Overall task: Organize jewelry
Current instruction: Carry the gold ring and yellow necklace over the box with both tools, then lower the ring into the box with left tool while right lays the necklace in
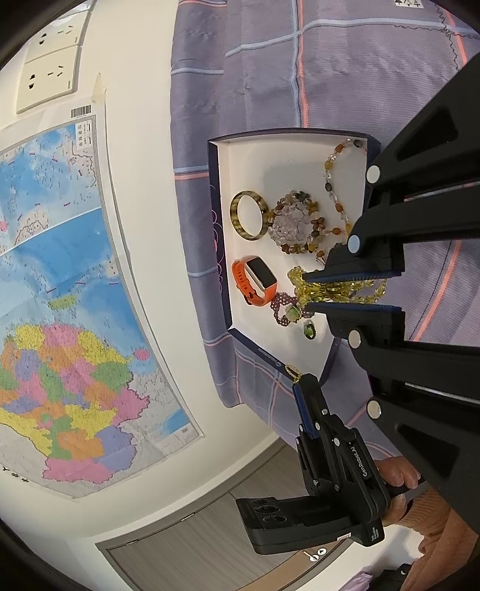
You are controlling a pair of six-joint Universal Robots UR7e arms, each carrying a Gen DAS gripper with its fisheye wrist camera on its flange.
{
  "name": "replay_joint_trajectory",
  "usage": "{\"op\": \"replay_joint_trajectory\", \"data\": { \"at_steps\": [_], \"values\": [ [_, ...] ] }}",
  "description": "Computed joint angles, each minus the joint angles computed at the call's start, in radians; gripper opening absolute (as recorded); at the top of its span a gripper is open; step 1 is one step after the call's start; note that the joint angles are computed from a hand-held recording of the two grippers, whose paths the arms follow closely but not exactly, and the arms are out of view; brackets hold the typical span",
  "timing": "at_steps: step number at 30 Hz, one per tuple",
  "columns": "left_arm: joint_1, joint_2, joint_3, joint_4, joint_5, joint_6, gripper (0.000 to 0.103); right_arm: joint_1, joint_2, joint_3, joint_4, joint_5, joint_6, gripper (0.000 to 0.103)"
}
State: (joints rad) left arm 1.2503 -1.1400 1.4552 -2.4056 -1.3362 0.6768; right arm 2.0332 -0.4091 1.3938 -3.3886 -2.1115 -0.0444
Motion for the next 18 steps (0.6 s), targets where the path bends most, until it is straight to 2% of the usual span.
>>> {"op": "replay_joint_trajectory", "data": {
  "at_steps": [18],
  "values": [
    [0.001,0.056,-0.055,0.001,0.036,-0.009,0.013,-0.019,0.018,-0.062,0.043,-0.010,0.008,0.009]
  ]
}}
